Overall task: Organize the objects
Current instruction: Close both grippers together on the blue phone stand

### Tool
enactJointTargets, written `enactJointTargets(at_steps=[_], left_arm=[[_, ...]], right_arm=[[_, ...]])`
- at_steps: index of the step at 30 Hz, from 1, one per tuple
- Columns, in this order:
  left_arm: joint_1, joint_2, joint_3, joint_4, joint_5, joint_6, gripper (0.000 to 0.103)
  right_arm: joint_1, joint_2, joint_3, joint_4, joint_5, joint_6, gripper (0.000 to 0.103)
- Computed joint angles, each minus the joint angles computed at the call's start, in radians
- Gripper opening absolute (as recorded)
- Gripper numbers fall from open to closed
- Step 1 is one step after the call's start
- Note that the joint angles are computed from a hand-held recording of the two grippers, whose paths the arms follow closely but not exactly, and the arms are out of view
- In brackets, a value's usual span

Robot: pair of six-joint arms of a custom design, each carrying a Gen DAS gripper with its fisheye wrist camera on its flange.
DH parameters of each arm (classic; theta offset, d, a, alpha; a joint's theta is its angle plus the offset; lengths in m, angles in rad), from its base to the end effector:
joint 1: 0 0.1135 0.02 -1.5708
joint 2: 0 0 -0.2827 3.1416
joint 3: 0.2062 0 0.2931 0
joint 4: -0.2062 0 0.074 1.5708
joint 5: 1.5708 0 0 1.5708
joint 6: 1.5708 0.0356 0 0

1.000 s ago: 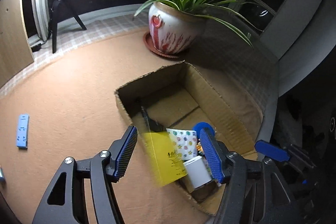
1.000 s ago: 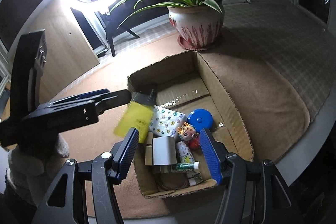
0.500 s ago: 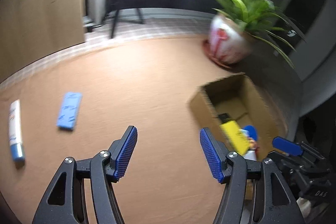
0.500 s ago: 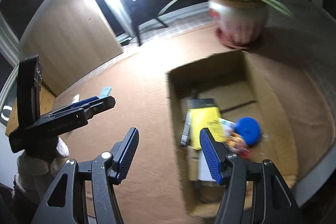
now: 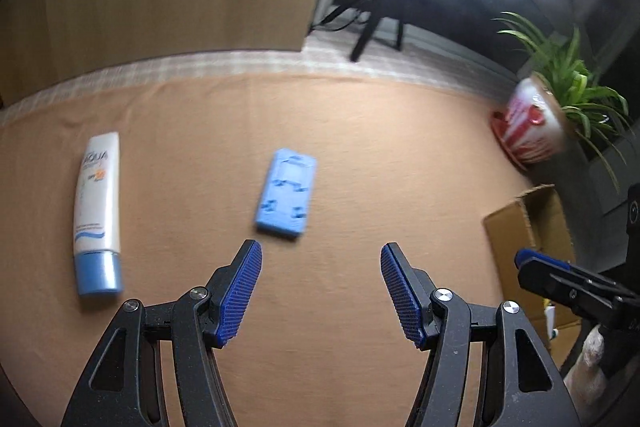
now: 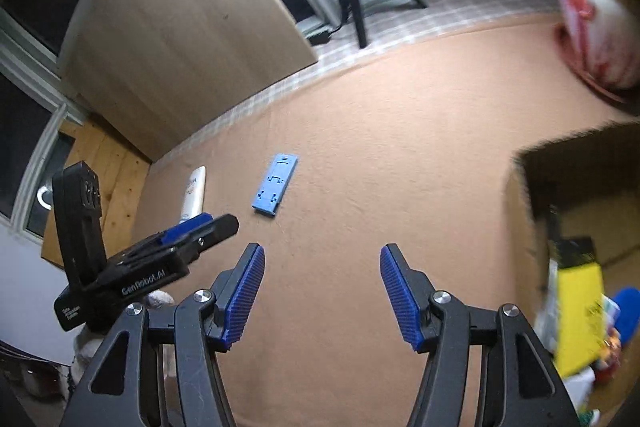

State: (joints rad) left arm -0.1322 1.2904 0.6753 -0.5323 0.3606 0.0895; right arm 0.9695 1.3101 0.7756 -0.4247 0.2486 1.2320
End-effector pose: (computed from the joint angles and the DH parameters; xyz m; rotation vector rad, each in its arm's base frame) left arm 0.2509 -0.0460 0.1708 0.4015 2.6563 -0.5015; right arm 0.1695 0.2316 0.2033 0.4401 2.5531 0.5821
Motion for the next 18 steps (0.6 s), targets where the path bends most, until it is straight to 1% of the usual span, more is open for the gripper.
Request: enactJointTargets(at_steps=[4,9,10,14,18], left_arm=[[0.060,0.094,0.030,0.022,0.006,0.058,0.066],[0.080,0.182,0.061,0.066,0.015,0.085,0.065],[0.079,0.204,0.071,0.076,0.016,0.088,0.064],[0.063,0.264,0.095,0.111,0.018,0.094,0.053],[0.046,0.317,0.116,0.141,0.027,0.101,0.053]], right_arm=[[-0.051,0.129,0.082,0.036,-0.048,-0.075,0.056],[-0.116,0.252,0.155,0.082,-0.131,-0.136,0.048],[-0.129,0.276,0.167,0.093,-0.150,-0.141,0.046],[-0.187,0.350,0.187,0.162,-0.239,-0.135,0.038],[-0.232,0.404,0.180,0.249,-0.318,-0.102,0.034]])
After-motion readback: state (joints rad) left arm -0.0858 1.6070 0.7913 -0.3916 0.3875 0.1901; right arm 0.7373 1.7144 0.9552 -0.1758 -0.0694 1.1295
